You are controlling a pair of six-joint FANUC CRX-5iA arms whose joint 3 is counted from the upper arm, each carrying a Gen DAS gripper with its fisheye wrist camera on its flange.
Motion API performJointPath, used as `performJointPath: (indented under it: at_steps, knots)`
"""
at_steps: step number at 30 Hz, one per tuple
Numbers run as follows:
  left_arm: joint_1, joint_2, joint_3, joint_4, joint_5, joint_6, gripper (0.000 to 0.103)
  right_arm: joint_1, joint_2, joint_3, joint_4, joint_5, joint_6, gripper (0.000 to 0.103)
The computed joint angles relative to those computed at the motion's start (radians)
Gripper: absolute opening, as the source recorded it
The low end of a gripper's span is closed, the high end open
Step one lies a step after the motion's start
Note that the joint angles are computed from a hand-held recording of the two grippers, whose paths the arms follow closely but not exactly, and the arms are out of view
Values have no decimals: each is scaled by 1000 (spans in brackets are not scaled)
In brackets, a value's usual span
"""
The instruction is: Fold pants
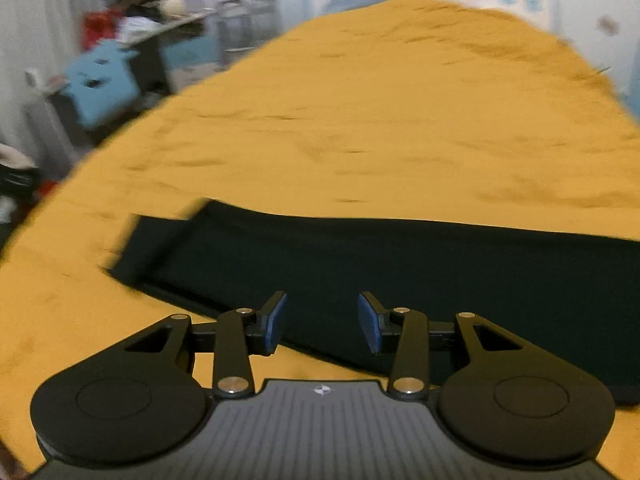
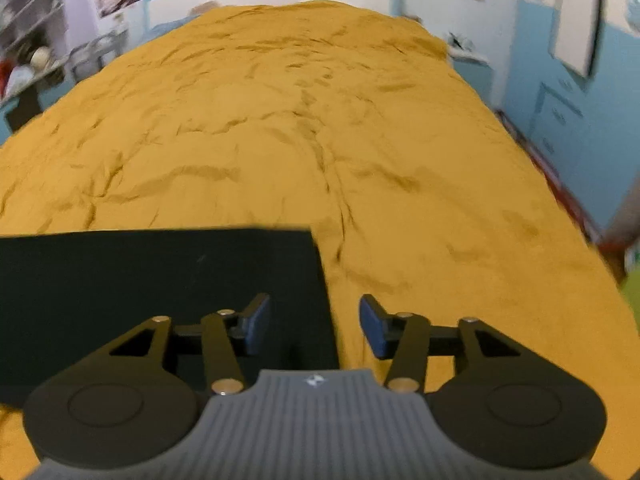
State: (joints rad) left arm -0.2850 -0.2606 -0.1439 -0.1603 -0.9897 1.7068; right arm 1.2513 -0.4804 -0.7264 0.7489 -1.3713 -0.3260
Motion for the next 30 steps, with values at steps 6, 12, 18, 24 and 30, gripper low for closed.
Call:
performJointPath:
  at_steps: [6,12,18,24,30]
  knots:
    - [-94,-75,-149,314,89,-4,49,326,-93,-41,-45,-183,-502,61]
    - [-201,-10,-214,446,166,137,59,466,-116,-84,-20,-212,-711,63]
    - [-251,75,-234,457,225,291,59,427,-194,-184,52,-140,-828,63]
    - [-268,99,-274,478,315,349,55,261,-298,-336,162,36,-1019,58]
    - [-272,90,-314,548,358,313,11,143,-327,-396,228,143,-1091,10]
